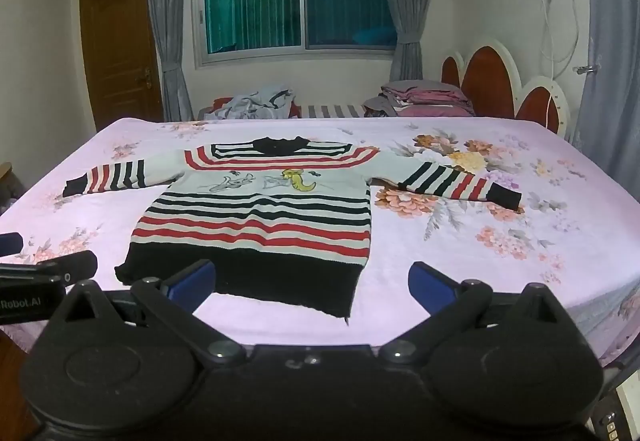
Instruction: Fold small clothes
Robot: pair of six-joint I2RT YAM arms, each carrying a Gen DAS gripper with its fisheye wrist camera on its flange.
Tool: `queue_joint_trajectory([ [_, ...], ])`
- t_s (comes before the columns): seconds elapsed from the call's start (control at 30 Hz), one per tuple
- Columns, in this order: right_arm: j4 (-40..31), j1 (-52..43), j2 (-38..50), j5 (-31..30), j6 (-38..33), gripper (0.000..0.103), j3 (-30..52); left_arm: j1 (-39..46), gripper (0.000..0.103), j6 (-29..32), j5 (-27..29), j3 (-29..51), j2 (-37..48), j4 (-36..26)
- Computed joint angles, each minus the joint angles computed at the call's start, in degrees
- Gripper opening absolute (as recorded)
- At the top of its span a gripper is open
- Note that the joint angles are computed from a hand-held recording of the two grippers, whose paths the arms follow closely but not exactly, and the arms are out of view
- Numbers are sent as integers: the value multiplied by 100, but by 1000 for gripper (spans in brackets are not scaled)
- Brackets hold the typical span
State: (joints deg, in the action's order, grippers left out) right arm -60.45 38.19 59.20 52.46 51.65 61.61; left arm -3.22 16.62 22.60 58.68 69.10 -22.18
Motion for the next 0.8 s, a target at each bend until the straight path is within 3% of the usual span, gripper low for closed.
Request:
queue_joint_trajectory([
  [0.73, -24, -2, -12, 27, -35, 103, 30, 7, 103, 30, -23, 17, 0, 41],
  [0.8, 204, -205, -29, -92, -291, 103, -23, 11, 103, 45, -23, 29, 2, 31],
])
